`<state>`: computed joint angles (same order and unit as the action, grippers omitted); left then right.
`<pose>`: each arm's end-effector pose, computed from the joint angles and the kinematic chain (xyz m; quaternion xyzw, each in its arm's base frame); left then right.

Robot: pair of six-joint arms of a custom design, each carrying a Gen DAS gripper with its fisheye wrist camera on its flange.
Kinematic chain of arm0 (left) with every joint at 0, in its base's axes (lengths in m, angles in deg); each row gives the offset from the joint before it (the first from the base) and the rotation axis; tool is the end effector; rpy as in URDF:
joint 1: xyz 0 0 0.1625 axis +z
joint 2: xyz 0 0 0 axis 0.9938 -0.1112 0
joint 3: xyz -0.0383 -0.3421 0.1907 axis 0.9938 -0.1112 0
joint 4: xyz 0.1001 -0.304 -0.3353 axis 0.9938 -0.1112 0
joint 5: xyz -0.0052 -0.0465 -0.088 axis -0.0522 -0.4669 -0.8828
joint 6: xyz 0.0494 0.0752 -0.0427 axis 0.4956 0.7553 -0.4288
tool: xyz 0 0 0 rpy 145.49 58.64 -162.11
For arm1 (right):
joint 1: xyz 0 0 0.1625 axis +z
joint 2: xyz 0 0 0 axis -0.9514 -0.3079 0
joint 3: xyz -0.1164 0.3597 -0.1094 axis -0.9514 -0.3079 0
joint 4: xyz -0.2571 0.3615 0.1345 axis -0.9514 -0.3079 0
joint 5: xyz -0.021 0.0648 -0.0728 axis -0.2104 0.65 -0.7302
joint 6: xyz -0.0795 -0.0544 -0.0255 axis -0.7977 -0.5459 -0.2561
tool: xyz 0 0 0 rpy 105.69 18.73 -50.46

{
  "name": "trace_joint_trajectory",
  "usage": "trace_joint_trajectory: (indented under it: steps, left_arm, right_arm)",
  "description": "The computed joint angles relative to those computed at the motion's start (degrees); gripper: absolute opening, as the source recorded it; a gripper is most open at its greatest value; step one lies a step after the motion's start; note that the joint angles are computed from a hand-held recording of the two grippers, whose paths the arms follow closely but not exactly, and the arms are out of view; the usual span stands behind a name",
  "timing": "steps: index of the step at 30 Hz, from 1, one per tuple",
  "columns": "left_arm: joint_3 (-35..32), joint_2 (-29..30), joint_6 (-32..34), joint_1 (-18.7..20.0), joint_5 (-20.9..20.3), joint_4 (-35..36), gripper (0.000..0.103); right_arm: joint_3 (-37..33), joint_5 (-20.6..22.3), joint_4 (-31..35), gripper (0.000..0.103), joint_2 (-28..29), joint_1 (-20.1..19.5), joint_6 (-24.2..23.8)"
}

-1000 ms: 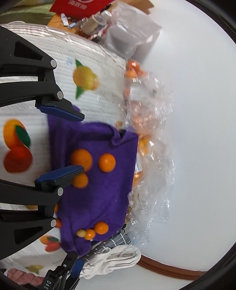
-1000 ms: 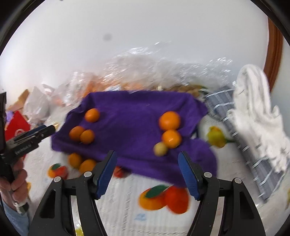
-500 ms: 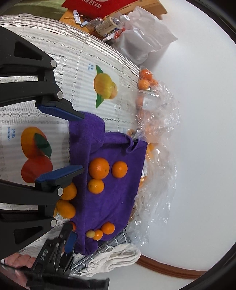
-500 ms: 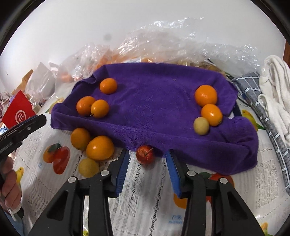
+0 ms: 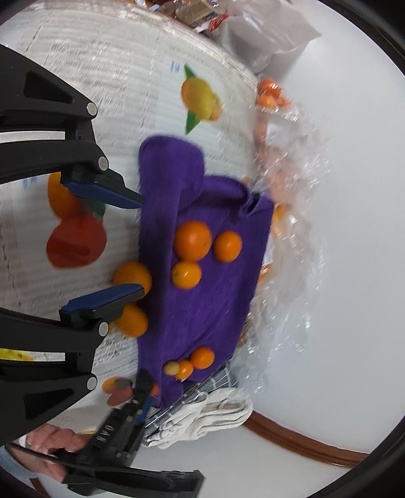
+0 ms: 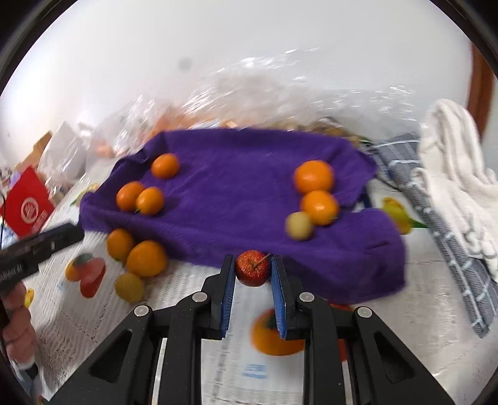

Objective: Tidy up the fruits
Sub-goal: 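Grasp the small red fruit with the right tool while the left tool grasps an orange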

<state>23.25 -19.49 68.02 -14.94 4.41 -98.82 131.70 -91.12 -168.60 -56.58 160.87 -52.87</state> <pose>-0.0717 -0.6811 0.0845 0.1780 0.9146 -0.2991 0.2060 0.0801 -0.6751 0.0528 0.1574 -0.8895 0.3202 0.2853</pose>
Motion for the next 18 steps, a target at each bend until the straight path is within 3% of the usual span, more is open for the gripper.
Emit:
trace_joint_trajectory:
  steps: [7, 11, 14, 18]
  left_arm:
    - [-4.6, 3.8, -4.5, -1.9, 5.4, 6.7, 0.048]
    - [-6.9, 4.9, -9.7, -0.6, 2.8, 10.6, 0.046]
    - [-6.8, 5.0, -9.9, -0.2, 1.2, 10.5, 0.046]
    - [-5.2, 5.0, -7.4, -0.8, 2.5, 7.1, 0.044]
  right_arm:
    - [0.7, -0.8, -2.6, 0.023, -1.9, -1.1, 2.5]
    - [0.5, -1.2, -4.1, 0.023, -1.6, -0.8, 2.6]
    - [0.5, -1.7, -3.7, 0.023, -1.5, -0.8, 2.3]
    - [0.5, -1.7, -4.0, 0.023, -1.2, -0.6, 2.1]
